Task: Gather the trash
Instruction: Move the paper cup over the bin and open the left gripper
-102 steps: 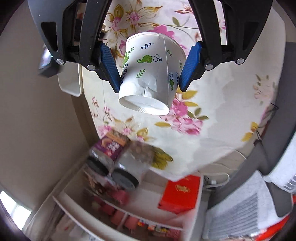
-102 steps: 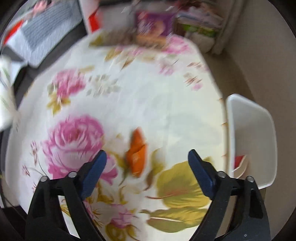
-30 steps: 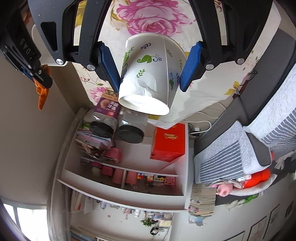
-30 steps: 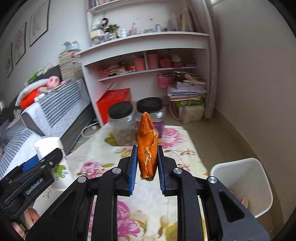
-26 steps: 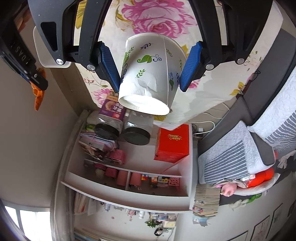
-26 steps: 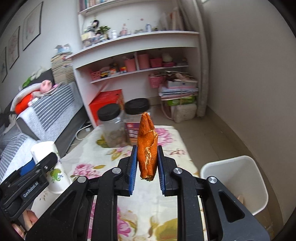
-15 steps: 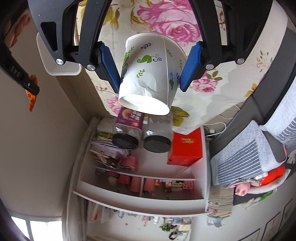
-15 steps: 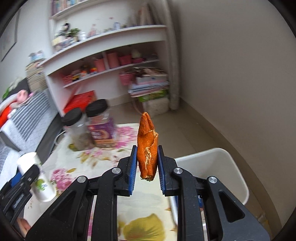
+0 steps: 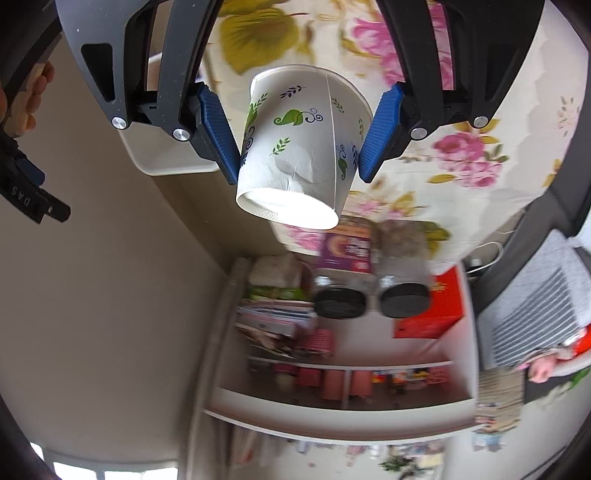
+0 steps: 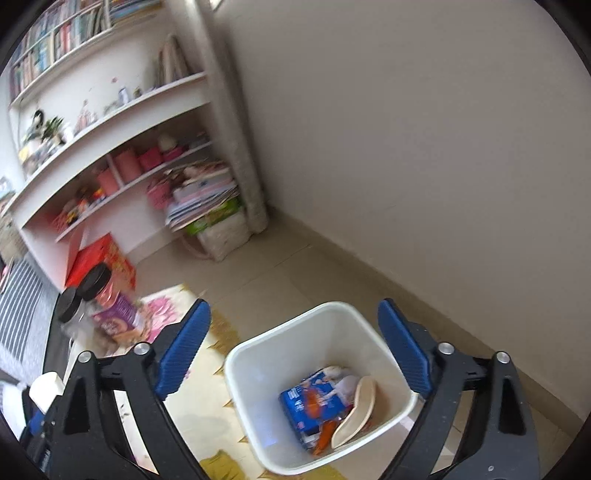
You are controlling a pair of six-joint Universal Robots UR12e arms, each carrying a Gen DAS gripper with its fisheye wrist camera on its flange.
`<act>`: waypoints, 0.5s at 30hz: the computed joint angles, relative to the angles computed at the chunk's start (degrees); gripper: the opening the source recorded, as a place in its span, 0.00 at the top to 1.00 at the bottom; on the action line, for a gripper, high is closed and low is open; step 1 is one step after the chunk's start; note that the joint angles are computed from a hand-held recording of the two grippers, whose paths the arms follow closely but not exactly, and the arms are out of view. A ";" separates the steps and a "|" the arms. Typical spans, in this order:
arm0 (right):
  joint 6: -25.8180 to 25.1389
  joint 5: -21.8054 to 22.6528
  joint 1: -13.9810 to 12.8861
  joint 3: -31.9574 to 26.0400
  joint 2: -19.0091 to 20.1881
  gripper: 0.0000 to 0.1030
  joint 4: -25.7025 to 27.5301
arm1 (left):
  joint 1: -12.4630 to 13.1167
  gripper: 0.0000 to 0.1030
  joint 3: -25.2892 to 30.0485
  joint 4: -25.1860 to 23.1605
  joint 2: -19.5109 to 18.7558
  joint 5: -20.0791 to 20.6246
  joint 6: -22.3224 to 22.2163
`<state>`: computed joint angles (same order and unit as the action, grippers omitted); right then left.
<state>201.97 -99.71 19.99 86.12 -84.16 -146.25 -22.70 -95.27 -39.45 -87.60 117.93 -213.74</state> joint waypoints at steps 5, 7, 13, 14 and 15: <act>1.26 -0.41 -1.89 1.24 -1.38 0.08 -1.04 | -1.26 0.37 4.13 -0.22 -4.13 -3.77 0.83; 1.86 -0.02 -2.54 1.69 -1.89 0.07 -1.41 | -1.72 0.37 5.61 -0.50 -5.56 -4.95 1.15; 3.07 -2.10 -3.40 1.98 -2.42 0.07 -2.96 | -2.70 0.36 10.48 -1.80 -9.99 -8.74 1.72; 3.49 -2.07 -3.62 2.06 -2.55 0.07 -3.12 | -2.85 0.36 11.57 -2.16 -10.90 -9.54 2.37; 3.88 -1.92 -3.85 2.14 -2.66 0.07 -3.22 | -2.93 0.35 12.48 -2.68 -11.61 -10.37 2.98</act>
